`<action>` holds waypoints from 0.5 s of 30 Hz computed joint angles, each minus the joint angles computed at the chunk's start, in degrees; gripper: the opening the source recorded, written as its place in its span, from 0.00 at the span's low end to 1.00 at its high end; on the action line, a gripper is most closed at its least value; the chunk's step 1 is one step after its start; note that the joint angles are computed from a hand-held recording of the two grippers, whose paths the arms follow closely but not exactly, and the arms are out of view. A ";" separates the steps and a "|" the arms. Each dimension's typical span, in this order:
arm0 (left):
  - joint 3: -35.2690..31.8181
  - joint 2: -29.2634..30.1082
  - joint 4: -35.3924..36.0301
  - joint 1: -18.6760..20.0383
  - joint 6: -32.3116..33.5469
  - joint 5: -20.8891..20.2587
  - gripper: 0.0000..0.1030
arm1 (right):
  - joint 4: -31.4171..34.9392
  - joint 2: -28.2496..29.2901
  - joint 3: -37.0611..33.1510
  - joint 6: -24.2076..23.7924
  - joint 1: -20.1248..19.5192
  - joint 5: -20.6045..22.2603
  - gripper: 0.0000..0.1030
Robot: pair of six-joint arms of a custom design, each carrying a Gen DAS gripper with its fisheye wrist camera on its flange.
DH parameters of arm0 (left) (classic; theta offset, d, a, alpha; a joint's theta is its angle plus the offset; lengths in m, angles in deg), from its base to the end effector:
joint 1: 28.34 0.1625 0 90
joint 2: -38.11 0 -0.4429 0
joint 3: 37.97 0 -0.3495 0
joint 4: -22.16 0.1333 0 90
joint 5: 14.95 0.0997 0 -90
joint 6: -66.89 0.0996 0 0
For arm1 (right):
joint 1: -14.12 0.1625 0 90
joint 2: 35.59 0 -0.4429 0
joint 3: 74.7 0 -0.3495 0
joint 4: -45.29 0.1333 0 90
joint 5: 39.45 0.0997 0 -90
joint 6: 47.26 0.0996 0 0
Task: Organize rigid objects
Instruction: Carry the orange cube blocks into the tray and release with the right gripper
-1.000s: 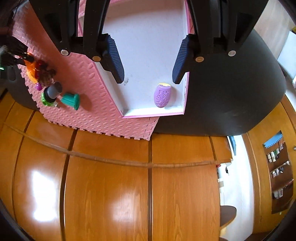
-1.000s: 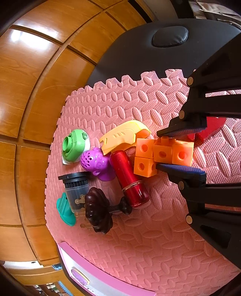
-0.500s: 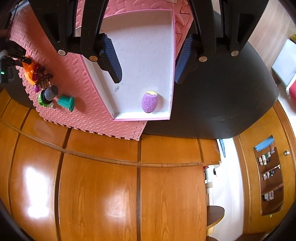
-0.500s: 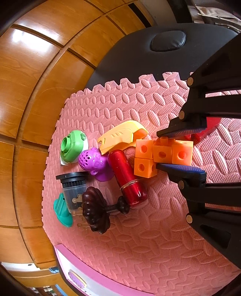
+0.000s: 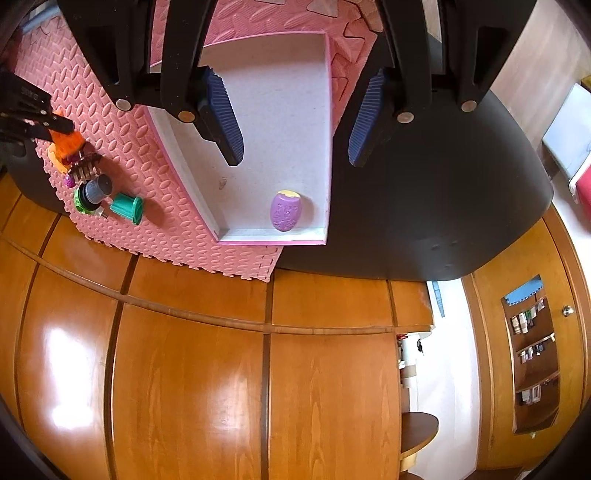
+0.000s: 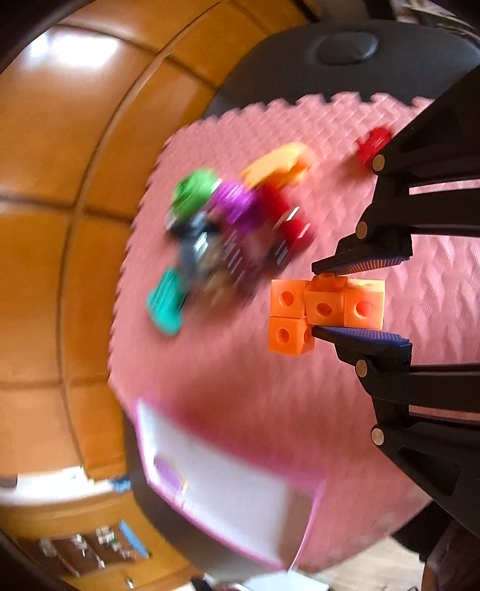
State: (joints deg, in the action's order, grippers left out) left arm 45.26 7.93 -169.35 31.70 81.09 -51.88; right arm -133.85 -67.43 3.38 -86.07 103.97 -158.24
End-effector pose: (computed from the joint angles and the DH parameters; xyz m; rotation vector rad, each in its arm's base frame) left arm -0.1670 -0.7161 0.1408 0.3538 2.1335 -1.0851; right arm 0.0834 -0.7507 0.1477 0.5544 -2.2967 0.6695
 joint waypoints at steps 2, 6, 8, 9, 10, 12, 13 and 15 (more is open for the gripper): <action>0.56 -0.36 -0.46 0.08 -0.19 0.12 0.59 | 2.99 1.33 -2.34 0.33 1.29 2.29 0.25; 1.54 -1.05 -1.35 0.34 -0.43 0.27 0.59 | 9.36 5.32 -9.07 0.72 3.52 5.21 0.25; 1.95 -1.47 -1.24 0.64 -0.99 0.21 0.59 | 12.16 7.79 -13.10 0.82 4.57 5.56 0.25; 2.15 -1.61 -1.26 0.72 -1.23 0.22 0.59 | 13.47 9.01 -15.15 0.88 4.98 5.58 0.25; 2.30 -1.75 -1.27 0.84 -1.45 0.23 0.59 | 15.96 10.82 -18.55 1.21 5.39 5.64 0.25; 2.60 -1.98 -1.40 1.15 -1.67 0.38 0.59 | 19.71 13.54 -23.36 1.90 6.29 5.64 0.25; 2.72 -2.15 -1.24 1.37 -2.12 0.46 0.59 | 21.56 15.39 -26.55 1.84 6.74 5.12 0.25; 2.92 -2.41 -1.10 1.64 -2.69 0.58 0.59 | 25.38 19.41 -33.50 1.80 7.52 3.69 0.25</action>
